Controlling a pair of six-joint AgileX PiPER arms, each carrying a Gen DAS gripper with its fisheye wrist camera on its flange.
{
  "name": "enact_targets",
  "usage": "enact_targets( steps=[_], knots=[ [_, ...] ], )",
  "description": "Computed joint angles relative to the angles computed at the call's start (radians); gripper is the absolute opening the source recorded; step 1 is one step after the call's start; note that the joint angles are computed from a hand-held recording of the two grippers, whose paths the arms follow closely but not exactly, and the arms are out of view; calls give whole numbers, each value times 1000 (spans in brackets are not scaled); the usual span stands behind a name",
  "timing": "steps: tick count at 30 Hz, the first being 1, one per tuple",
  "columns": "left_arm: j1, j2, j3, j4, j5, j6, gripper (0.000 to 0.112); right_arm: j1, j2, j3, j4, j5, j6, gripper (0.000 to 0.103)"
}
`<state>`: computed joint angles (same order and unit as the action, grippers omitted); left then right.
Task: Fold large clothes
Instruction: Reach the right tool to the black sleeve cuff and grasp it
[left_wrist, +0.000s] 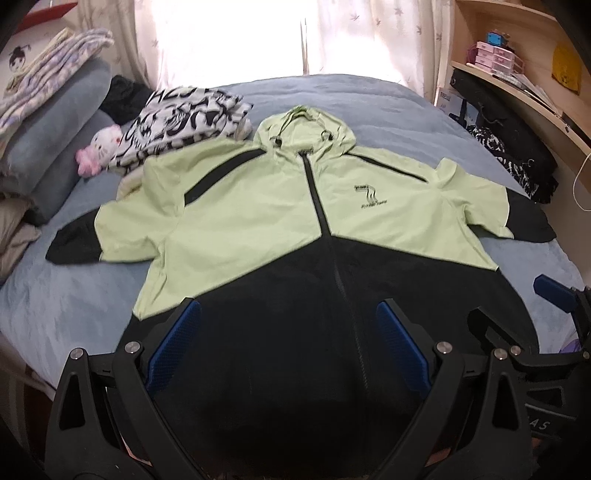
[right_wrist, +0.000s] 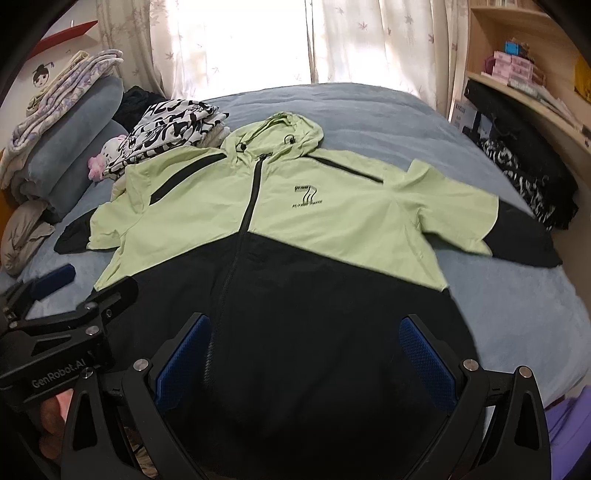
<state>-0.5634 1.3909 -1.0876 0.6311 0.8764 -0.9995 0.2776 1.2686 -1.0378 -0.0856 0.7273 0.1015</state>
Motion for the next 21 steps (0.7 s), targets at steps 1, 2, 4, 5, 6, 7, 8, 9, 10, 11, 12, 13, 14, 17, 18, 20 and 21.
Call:
enact_targets(
  steps=[1,2,4,5,6,7,8,9,10,11,12,13,14,17,18,20,21],
  knots=[
    [14,2,-24,-21,-6,37,95,-5,3,-15,-3,-1,-10,103],
    [32,4,-45,-50,-19,77,95,-12,6,-34,-4,0,-20,103],
    [66,17,-114,-112,-28,162,95,-46,29,-95,5,9,-57,103],
    [79,23,-147,-129,-30,193,95,-52,33,-120,-13,13,-55,103],
    [79,32,-179,-127,-28,201,95,-56,39,-147,-43,15,-45,103],
    [84,42,-211,-125,-31,210,95,-61,38,-171,-80,14,-33,103],
    [92,57,-253,-131,-27,225,95,-68,39,-200,-114,14,-27,103],
    [94,80,-303,-141,-15,240,95,-80,42,-229,-145,11,-23,103],
    [108,99,-348,-173,-16,274,95,-92,43,-261,-174,12,-19,103],
    [128,121,-399,-227,-24,325,95,-106,42,-286,-209,-2,-14,103],
    [141,150,-460,-268,-15,363,95,-127,44,-318,-240,-13,-14,103],
    [147,185,-526,-293,-2,381,95,-143,47,-346,-283,-28,-1,103],
    [143,212,-579,-288,11,378,95,-169,52,-378,-301,-43,-6,103],
    [111,342,-796,-237,81,369,95,-314,117,-541,-136,-37,-202,103],
    [99,393,-877,-223,109,372,95,-376,167,-632,-40,3,-297,103],
    [75,497,-1029,-196,144,383,95,-457,263,-795,44,87,-385,103],
    [61,561,-1123,-177,174,394,95,-485,317,-876,48,124,-398,103]
  ],
)
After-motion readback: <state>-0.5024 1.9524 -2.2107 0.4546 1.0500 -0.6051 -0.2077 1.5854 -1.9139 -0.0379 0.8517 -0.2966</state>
